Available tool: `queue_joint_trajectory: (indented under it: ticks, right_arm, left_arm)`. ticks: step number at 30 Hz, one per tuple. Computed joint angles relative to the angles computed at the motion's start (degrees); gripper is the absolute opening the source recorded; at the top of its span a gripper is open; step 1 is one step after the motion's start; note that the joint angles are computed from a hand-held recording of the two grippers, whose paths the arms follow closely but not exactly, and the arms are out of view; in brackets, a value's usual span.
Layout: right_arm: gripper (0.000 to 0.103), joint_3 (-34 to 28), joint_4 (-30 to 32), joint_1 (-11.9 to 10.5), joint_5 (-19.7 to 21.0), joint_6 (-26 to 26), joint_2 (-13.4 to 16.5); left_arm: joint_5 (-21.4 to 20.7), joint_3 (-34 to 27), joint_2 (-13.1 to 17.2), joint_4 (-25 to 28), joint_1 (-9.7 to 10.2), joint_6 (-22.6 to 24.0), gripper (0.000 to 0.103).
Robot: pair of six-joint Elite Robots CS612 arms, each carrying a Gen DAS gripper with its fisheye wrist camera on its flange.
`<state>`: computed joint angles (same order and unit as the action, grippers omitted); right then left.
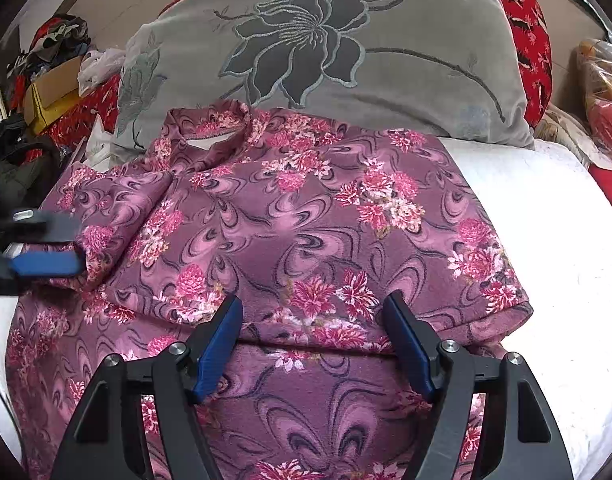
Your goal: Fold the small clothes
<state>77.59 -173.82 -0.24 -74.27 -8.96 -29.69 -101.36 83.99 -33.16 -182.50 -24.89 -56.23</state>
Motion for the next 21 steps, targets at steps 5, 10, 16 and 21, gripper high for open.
queue_joint_trajectory:
  ticks: [5, 10, 16, 21]
  right_arm:
    - [0.075, -0.6, 0.7, -0.6, 9.6, 7.7, -0.8]
    - [0.075, -2.3, 4.2, 1.9, 11.9, 3.0, -0.9]
    - [0.074, -2.1, 4.6, 5.5, 6.3, -9.4, -1.0]
    - [0.056, -3.7, 1.0, 7.4, 1.4, -14.7, 0.5]
  left_arm:
    - [1.7, 5.6, -0.3, -5.2, 1.05, -8.4, 0.053]
    - [-1.9, 6.1, 1.8, -11.2, 2.27, -14.3, 0.053]
    - [-5.8, 6.3, 3.2, -16.5, 3.62, -17.6, 0.053]
    - [-6.8, 6.3, 3.3, -17.1, 3.81, -18.1, 0.053]
